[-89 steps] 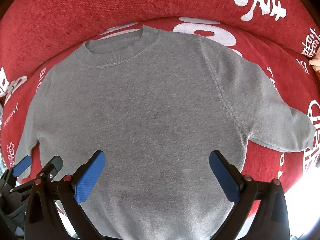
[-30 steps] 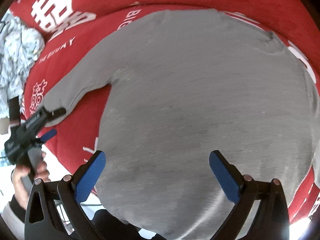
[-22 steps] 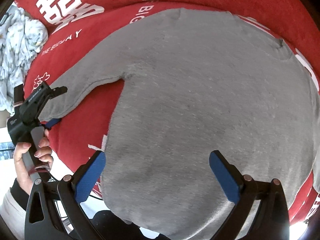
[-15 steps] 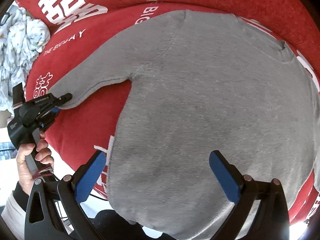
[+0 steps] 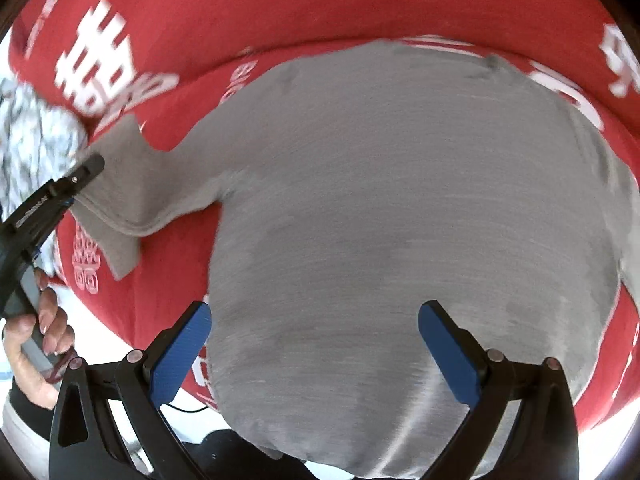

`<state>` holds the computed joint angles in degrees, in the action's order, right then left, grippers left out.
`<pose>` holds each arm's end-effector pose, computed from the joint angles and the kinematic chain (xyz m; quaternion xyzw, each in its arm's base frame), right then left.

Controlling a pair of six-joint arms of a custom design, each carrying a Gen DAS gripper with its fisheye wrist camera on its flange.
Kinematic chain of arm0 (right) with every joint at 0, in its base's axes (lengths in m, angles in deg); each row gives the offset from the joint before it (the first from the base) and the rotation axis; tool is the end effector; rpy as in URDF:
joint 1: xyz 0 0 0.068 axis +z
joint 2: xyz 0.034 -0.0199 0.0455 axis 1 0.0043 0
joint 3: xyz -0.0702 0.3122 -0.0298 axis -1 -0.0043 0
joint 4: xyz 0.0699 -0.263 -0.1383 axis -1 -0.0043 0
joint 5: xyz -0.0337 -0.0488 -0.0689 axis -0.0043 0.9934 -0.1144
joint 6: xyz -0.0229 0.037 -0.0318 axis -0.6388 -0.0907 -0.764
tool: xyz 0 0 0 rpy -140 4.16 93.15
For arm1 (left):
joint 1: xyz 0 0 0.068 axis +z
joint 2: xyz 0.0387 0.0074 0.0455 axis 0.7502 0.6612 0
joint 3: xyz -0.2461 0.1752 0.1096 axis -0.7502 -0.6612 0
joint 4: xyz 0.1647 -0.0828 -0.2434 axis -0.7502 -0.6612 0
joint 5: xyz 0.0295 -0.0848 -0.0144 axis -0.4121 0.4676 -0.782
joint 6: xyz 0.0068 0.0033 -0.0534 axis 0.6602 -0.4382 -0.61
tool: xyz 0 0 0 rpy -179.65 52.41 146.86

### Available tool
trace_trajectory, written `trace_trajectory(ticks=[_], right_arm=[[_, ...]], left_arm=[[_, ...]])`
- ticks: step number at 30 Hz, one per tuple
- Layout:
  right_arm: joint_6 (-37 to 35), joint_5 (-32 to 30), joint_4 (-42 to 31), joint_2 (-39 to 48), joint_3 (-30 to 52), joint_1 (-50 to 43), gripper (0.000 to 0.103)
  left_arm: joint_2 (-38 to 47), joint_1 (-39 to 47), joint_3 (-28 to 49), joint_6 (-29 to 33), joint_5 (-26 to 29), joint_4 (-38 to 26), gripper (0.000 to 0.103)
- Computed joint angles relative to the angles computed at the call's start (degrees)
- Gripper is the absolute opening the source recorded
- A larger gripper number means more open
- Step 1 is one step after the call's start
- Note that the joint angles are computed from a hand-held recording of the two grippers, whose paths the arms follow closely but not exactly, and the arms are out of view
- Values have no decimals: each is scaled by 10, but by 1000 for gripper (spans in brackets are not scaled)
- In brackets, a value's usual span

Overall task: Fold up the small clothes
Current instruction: 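Fold the held sleeve across the sweater body and release with the left gripper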

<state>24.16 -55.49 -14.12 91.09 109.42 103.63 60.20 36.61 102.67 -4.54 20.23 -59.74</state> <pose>0.2985 0.0836 0.2717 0.0432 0.9853 0.1578 0.0487 0.3127 -0.0718 0.2688 0.0039 0.9535 -0.1342 0.2697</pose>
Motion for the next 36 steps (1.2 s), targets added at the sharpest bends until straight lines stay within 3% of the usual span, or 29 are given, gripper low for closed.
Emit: trace_trajectory(ticks=[8,14,15,16,17,18,19,25,28,31,36], right_arm=[[-69,2,-12,-52,-47,-193,103],[-145,23,-29,-34,-62,-348,103],[-151,25,-29,-30,-64,-360,103],[-158,28,-28,-28,-70,-373,103],[-161,32,-27,-26,-74,-380,103],[-166,36,-26,-20,-72,-385,103],[-165,38,-26,-17,-70,-382,103],[-170,53,4,-15,-36,-287,103],[-213,68,38,-12,-17,-215,103],[-250,122,72,17,7,-107,103],[-312,224,136,79,19,24,102]], left_arm=[[147,-228,136,-48,-25,21,6],[263,-316,211,-43,-67,-20,7],[276,-323,217,-45,-79,-32,12],[283,-322,217,-41,-75,-39,35],[287,-321,216,-44,-70,-44,66],[278,-320,204,-52,-76,-43,77],[266,-322,193,-56,-84,-41,82],[167,-273,146,-17,-95,-91,82],[131,-213,130,-5,-128,-110,82],[162,-127,146,-3,-124,-137,82],[241,-66,168,0,-113,-140,82]])
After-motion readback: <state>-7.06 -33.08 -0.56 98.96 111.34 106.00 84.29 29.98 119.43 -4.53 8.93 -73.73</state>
